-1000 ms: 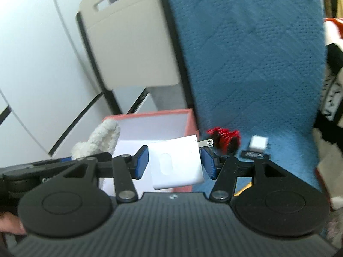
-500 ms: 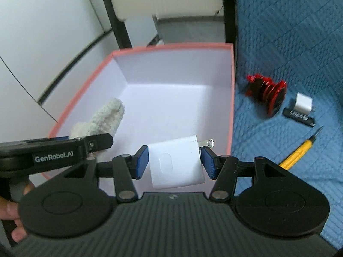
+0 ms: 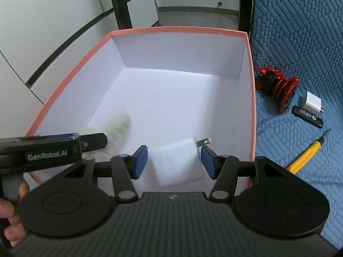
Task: Organize rigid objects
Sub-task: 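Carry both held items over the pink box and open both grippers, then withdraw both tools from the box back toward the chair seat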
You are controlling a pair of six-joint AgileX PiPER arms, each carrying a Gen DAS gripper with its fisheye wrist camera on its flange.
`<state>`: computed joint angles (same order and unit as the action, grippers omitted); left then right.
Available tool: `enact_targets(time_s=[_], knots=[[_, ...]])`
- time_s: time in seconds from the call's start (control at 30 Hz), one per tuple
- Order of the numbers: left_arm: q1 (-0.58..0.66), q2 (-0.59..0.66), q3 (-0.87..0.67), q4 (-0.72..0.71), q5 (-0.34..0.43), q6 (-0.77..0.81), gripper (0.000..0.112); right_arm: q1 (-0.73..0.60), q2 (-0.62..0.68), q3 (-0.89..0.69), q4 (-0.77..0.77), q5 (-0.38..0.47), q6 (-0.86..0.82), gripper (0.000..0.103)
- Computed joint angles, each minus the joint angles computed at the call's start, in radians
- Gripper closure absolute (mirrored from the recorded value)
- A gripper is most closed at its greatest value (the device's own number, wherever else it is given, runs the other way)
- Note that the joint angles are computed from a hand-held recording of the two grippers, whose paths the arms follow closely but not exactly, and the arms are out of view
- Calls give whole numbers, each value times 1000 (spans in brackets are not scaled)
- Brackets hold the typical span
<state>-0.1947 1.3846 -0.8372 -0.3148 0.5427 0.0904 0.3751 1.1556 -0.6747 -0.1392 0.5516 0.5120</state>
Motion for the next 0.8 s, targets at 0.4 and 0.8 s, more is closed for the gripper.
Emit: enact_targets(time_s=[0.4,0.8], knots=[[-93,-159,-36,156,46,-194,49,-111,-169,-6,176,48,-194,40],[-408,-258,-76,486,72,-639,49,-387,-445,-5,353,221,-488,40]])
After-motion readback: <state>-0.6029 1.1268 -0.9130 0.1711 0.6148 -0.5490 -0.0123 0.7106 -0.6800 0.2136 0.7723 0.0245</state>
